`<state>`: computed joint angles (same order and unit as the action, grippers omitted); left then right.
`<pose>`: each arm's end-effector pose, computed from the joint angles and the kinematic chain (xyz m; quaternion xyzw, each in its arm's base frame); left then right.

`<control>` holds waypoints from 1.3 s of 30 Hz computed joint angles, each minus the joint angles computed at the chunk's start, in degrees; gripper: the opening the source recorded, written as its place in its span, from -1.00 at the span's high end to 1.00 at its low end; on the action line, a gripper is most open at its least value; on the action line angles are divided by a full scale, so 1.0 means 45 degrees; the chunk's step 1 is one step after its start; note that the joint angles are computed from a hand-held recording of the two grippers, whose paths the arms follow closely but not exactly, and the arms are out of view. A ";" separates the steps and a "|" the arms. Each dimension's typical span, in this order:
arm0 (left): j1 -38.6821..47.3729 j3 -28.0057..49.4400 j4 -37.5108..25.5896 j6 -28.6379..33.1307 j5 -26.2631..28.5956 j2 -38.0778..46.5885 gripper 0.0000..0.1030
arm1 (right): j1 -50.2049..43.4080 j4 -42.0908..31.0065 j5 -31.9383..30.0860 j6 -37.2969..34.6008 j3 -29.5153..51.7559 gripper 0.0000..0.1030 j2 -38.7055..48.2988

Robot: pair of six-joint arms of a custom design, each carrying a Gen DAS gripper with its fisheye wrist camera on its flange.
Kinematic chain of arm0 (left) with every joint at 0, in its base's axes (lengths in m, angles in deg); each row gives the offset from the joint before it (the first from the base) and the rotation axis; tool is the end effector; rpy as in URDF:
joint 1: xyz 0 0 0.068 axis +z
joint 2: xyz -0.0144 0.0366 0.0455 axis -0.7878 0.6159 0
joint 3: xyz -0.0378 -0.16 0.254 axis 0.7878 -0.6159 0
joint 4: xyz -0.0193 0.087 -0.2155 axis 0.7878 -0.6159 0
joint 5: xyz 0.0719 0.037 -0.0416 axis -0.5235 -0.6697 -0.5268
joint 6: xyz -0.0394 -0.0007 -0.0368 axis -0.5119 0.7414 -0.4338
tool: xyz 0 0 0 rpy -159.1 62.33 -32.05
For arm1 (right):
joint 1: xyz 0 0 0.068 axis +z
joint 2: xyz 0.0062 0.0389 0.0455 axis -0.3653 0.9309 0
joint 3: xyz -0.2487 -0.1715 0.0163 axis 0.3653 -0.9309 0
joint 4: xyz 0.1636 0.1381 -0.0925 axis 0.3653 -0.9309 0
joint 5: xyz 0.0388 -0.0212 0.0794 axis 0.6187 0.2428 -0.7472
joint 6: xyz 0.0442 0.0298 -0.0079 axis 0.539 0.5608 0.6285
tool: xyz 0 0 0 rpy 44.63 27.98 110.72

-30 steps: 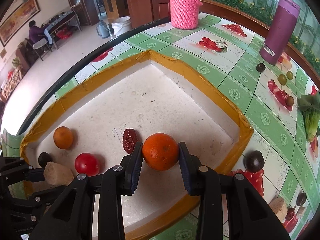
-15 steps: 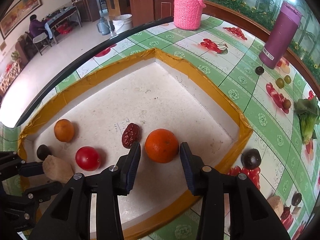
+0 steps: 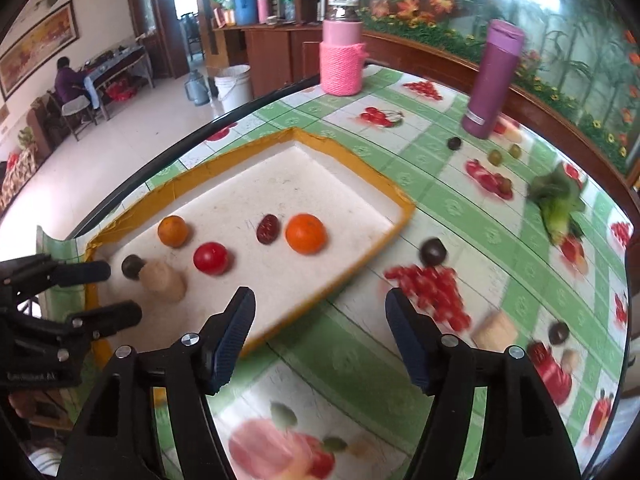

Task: Organize fruits
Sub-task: 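Move both grippers back over the items on the tablecloth, then grasp another mandarin orange with the right gripper while the left gripper grasps a beige cube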

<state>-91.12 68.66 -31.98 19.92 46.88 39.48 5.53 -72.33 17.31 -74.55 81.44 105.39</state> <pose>0.2170 -0.1667 0.1488 -0.0754 0.9599 -0.0886 0.2550 0.2891 0.1483 0.1366 -0.2706 0.9134 0.0701 0.2959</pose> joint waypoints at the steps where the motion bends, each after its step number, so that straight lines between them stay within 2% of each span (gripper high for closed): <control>1: -0.0181 0.0217 -0.0144 -0.0037 -0.0084 0.0069 -0.45 | -0.0186 0.0087 0.0007 0.0002 -0.0247 -0.29 -0.0194; 9: -0.1703 0.2645 -0.1447 -0.0078 -0.0507 0.1163 -0.48 | -0.2754 0.0852 -0.0495 -0.0867 -0.2945 -0.35 -0.2419; 17: -0.2929 0.5496 -0.2806 -0.0048 -0.0539 0.2959 -0.52 | -0.6892 0.1013 -0.1889 -0.2518 -0.3674 -0.52 -0.2740; 21: -0.3297 0.6597 -0.3411 -0.0116 -0.0470 0.3742 -0.52 | -0.8193 0.0480 -0.2701 -0.3279 -0.2827 -0.53 -0.1753; 23: -0.3408 0.6948 -0.3607 -0.0146 -0.0452 0.4025 -0.52 | -0.8469 0.0729 -0.2872 -0.3652 -0.2576 -0.53 -0.1207; 26: -0.3485 0.7400 -0.4003 -0.0169 -0.0516 0.4349 -0.52 | -0.8770 0.0102 -0.3690 -0.4044 -0.1664 -0.54 -0.0210; 32: -0.3419 0.7690 -0.4348 -0.0574 -0.0416 0.4599 -0.52 | -0.7754 0.0148 -0.4078 -0.3896 -0.0368 -0.53 0.1349; 35: -0.3387 0.7904 -0.4553 -0.0596 -0.0406 0.4761 -0.52 | -0.7415 -0.0528 -0.4731 -0.3822 0.0582 -0.52 0.2155; 38: -0.3359 0.8413 -0.4835 -0.0479 -0.0395 0.5095 -0.52 | -0.7054 -0.0696 -0.4704 -0.3893 0.1035 -0.35 0.2632; 39: -0.3342 0.8567 -0.4898 -0.0413 -0.0387 0.5184 -0.52 | -0.6985 -0.0765 -0.4708 -0.3981 0.1167 -0.21 0.2756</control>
<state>-106.16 107.21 -54.02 18.06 45.14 62.81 -25.90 -75.78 -3.87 -92.47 86.69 117.79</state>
